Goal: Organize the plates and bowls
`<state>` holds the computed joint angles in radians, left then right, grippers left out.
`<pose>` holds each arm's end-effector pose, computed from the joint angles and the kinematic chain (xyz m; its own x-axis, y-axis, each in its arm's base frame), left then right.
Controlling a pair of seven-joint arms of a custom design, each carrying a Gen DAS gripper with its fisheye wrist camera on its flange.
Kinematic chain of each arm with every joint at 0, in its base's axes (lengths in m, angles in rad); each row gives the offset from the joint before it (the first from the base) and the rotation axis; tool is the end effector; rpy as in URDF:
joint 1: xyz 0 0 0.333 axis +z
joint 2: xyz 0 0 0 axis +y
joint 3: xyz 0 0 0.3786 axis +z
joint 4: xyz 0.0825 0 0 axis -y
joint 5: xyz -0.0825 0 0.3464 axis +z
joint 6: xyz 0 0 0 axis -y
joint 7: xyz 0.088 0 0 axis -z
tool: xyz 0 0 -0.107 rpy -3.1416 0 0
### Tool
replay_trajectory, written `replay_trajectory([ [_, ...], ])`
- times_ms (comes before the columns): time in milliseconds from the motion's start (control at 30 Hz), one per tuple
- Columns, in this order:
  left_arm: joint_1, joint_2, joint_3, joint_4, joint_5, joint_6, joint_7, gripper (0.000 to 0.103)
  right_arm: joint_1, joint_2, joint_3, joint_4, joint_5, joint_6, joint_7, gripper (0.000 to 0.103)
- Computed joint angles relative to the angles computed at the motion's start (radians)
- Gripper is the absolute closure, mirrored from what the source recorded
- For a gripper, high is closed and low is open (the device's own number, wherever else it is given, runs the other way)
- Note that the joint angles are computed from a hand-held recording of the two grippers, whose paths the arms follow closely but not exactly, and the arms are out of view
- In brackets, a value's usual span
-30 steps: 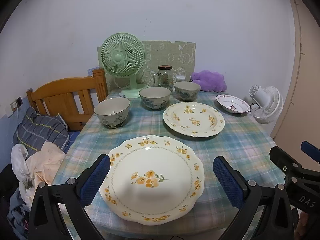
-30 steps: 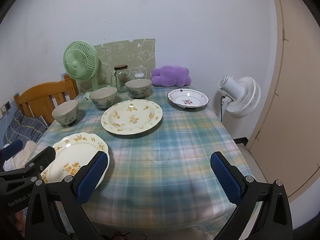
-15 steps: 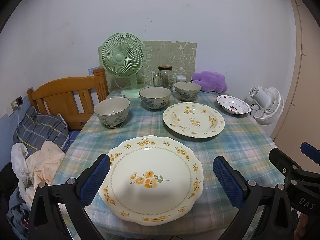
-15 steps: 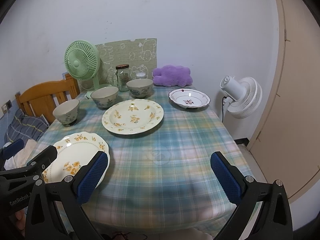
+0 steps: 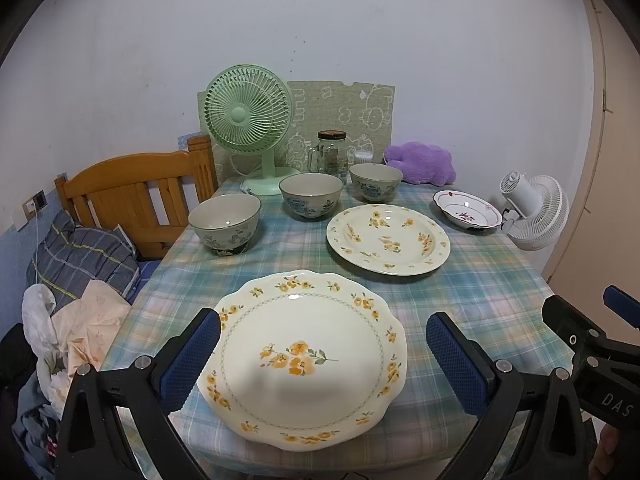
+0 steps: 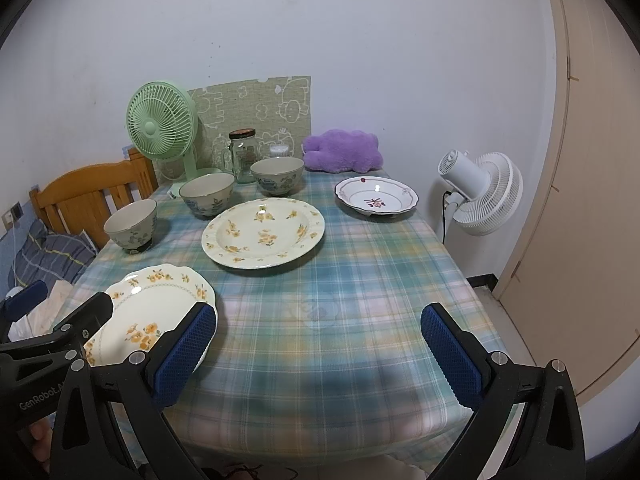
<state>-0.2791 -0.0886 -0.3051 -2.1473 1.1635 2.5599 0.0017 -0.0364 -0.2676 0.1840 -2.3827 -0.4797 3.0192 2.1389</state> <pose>0.4221 -0.3021 0.5659 0.1111 -0.9938 0.0104 -0.5684 -0.0721 -0.8196 0.4427 0.1108 0.6030 0.0408 -0.9991 0.0101 -0.6058 -0.0328 -0.7950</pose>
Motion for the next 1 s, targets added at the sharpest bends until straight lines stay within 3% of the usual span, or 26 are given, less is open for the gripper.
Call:
replay_trajectory([
  [1000, 0.0, -0.002, -0.002, -0.002, 0.006, 0.0, -0.004, 0.0, 0.004, -0.006, -0.006, -0.004, 0.023, -0.002, -0.025, 0.0],
])
